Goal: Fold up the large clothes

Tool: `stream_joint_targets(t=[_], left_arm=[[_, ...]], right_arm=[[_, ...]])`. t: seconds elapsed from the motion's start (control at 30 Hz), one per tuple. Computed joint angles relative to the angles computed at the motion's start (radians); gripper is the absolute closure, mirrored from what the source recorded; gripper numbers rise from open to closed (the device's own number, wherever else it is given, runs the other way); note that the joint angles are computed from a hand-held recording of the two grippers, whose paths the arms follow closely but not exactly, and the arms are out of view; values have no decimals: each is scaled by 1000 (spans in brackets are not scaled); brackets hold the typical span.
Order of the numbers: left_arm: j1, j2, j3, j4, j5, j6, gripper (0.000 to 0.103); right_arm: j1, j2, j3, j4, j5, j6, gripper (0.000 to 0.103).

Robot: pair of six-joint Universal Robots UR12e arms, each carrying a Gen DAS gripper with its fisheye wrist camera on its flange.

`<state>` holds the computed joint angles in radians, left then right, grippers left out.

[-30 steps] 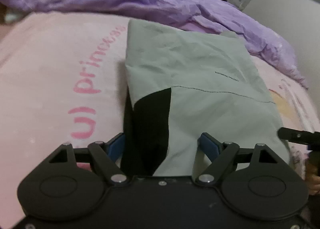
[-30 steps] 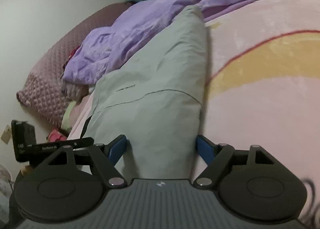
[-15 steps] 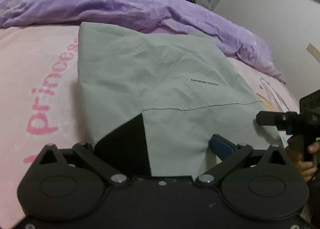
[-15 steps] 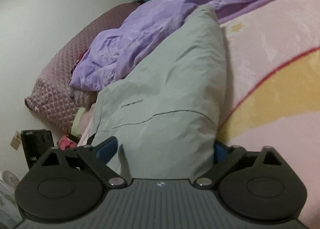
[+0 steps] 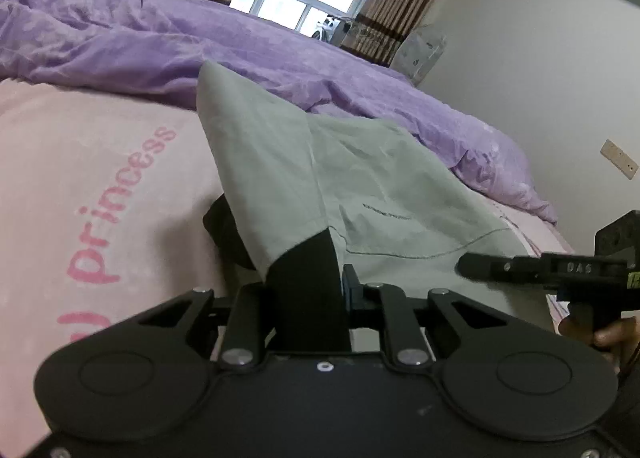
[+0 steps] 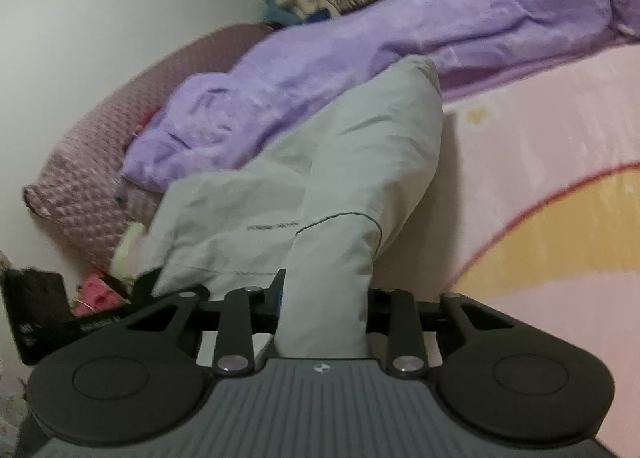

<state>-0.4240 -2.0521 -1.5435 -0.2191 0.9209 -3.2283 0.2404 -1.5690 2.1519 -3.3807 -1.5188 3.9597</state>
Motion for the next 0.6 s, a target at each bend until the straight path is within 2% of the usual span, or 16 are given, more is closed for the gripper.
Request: stream_joint_targets(t=[0.13, 0.2, 0.37, 0.47, 0.6], left_arm=[[4, 0, 13, -18, -27, -48, 87], [1, 4, 6, 16, -29, -52, 88], [-10, 3, 15, 105, -51, -128, 88], [-20, 5, 30, 115, -67, -141, 88], [-43, 6, 56, 108, -69, -161, 88]], right_arm=[[-17, -18, 4, -7, 34, 4, 70], [-23, -25, 7, -19, 43, 17, 70], [-34, -61, 13, -40, 33, 30, 70], [-51, -100, 24, -25, 36, 24, 71], [-58, -156, 36, 30, 1, -9, 71]])
